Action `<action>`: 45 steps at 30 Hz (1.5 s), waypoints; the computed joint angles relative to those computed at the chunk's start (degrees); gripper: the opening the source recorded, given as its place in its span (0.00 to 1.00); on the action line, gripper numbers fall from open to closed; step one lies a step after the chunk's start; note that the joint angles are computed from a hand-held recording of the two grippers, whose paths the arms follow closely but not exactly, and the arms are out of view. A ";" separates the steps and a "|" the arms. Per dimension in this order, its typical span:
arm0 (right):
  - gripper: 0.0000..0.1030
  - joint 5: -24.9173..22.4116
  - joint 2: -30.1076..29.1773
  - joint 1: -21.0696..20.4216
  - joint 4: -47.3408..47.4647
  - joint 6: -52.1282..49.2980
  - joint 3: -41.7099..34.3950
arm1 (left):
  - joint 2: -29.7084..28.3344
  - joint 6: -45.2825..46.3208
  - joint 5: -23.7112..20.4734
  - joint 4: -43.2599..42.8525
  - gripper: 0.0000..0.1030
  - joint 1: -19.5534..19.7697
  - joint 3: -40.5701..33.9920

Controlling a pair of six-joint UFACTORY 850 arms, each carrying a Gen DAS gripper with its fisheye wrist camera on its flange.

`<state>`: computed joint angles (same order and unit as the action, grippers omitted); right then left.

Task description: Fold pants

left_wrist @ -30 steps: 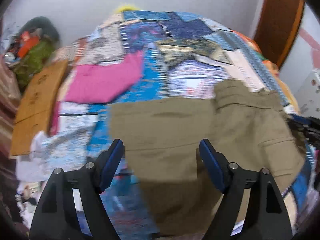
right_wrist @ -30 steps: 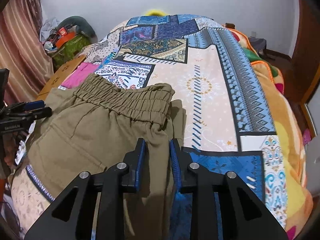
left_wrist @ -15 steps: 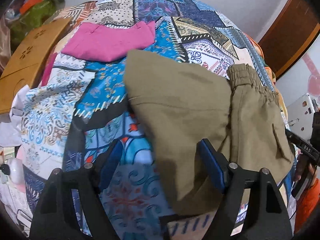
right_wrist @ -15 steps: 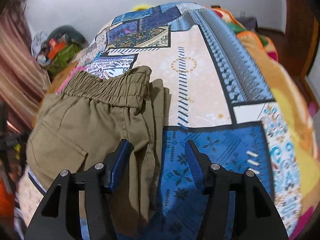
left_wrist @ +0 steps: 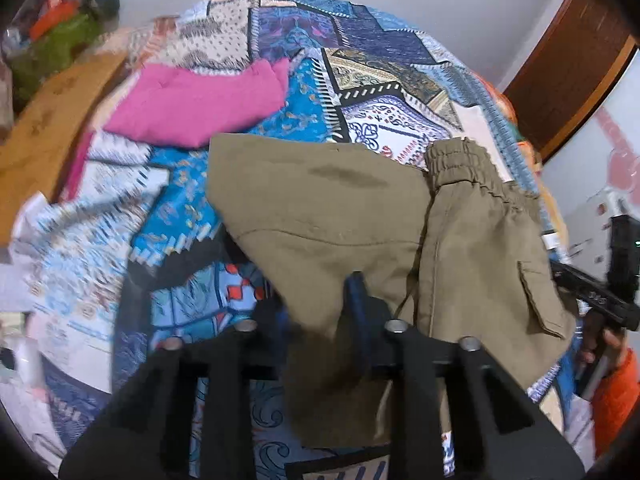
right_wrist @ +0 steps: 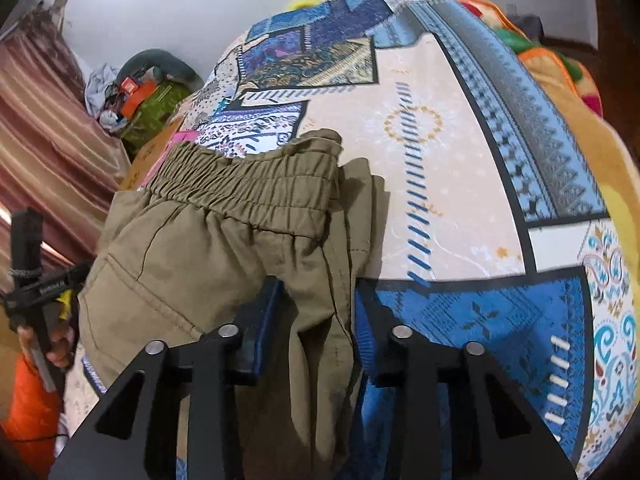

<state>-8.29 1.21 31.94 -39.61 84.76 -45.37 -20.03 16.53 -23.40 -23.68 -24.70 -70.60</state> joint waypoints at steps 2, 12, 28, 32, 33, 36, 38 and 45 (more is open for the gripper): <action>0.20 -2.07 -0.48 0.86 -5.89 5.37 -0.78 | -0.15 -7.58 1.02 8.84 0.09 -1.44 -0.70; 0.07 -12.92 1.57 5.07 -21.04 13.57 -3.22 | 3.51 -15.23 4.32 17.48 0.03 -2.18 -0.10; 0.06 -16.79 -2.82 5.25 -32.88 14.10 -15.11 | 6.27 -35.64 7.55 44.78 0.03 -0.48 -5.09; 0.06 -15.67 -7.00 3.97 -33.76 11.82 -20.41 | 3.59 -35.03 7.13 44.26 0.03 1.44 -8.88; 0.06 -15.35 -7.87 3.79 -34.05 11.43 -21.40 | 2.82 -34.19 7.14 43.42 0.03 2.07 -9.83; 0.06 -14.49 -11.63 2.90 -33.42 9.21 -25.74 | -0.26 -36.24 6.82 45.88 0.03 3.72 -13.34; 0.06 -13.74 -14.26 2.35 -32.64 7.63 -28.66 | -2.57 -37.32 6.35 47.36 0.03 4.63 -15.92; 0.06 -12.83 -24.06 1.13 -26.15 -1.42 -39.80 | -12.03 -38.70 3.50 49.28 0.03 7.31 -25.80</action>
